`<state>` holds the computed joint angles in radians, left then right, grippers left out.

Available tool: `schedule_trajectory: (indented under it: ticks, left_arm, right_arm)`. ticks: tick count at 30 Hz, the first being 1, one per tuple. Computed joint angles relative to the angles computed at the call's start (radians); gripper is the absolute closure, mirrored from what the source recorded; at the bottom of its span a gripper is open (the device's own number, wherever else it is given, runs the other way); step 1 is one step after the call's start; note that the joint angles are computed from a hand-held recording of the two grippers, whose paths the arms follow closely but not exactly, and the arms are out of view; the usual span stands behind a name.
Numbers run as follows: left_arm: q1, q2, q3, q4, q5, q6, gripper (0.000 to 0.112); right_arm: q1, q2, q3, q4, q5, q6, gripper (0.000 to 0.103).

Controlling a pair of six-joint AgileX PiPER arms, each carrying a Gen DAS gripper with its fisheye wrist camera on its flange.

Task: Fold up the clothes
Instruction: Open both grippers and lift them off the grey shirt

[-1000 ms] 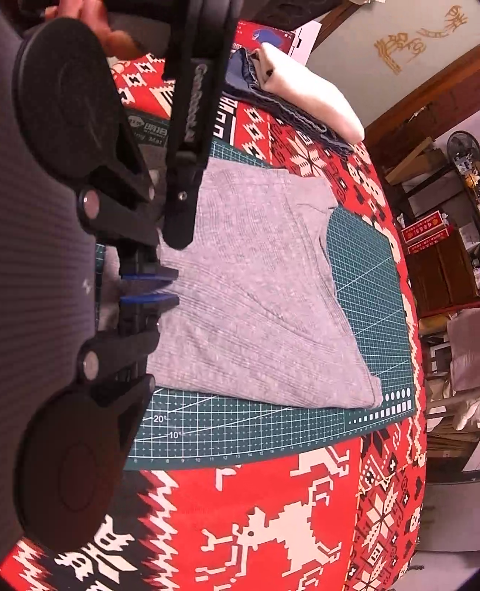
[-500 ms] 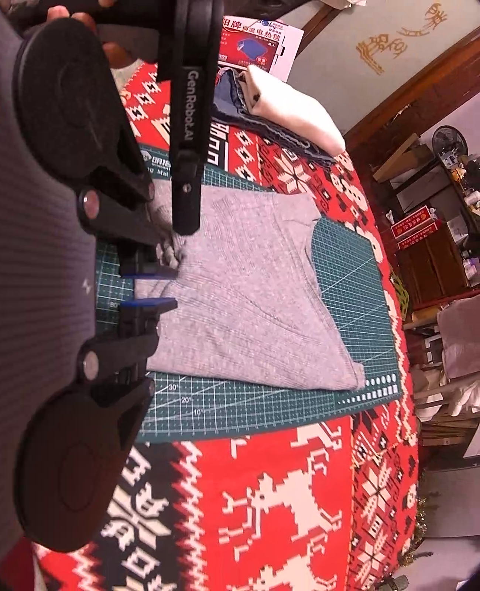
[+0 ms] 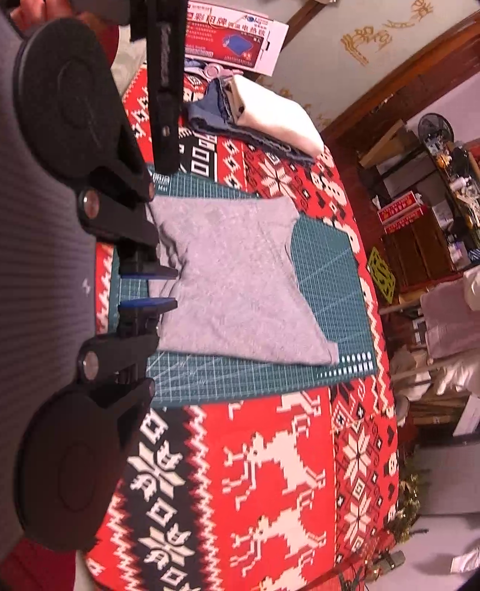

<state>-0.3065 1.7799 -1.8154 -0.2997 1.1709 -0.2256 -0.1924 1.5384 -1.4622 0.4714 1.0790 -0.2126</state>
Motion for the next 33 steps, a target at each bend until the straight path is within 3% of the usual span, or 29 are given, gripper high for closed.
schedule_trajectory:
  ticks: [5, 10, 16, 19, 23, 28, 33]
  left_arm:
    - [0.047, 0.036, 0.072, -0.119, -0.122, 0.071, 0.101]
    - [0.093, 0.135, 0.061, -0.216, -0.197, 0.074, 0.101]
    - [0.146, 0.265, -0.016, -0.313, -0.169, 0.069, 0.102]
    - [0.149, 0.289, -0.047, -0.276, -0.126, 0.020, 0.103]
    - [0.168, 0.269, -0.015, -0.293, -0.109, -0.012, 0.103]
    - [0.176, 0.195, 0.079, -0.341, -0.164, 0.037, 0.103]
    - [0.148, 0.233, 0.038, -0.318, -0.130, 0.032, 0.103]
  right_arm:
    - [0.000, 0.017, 0.035, 0.008, -0.050, -0.053, 0.091]
    - [0.000, 0.111, 0.017, 0.076, -0.105, -0.110, 0.091]
    - [0.008, 0.218, -0.011, 0.156, -0.161, -0.185, 0.091]
    - [-0.004, 0.274, -0.029, 0.214, -0.170, -0.217, 0.091]
    - [-0.044, 0.309, -0.023, 0.294, -0.165, -0.231, 0.091]
    - [-0.093, 0.294, 0.022, 0.370, -0.125, -0.250, 0.089]
    - [-0.100, 0.282, 0.049, 0.421, -0.098, -0.291, 0.089]
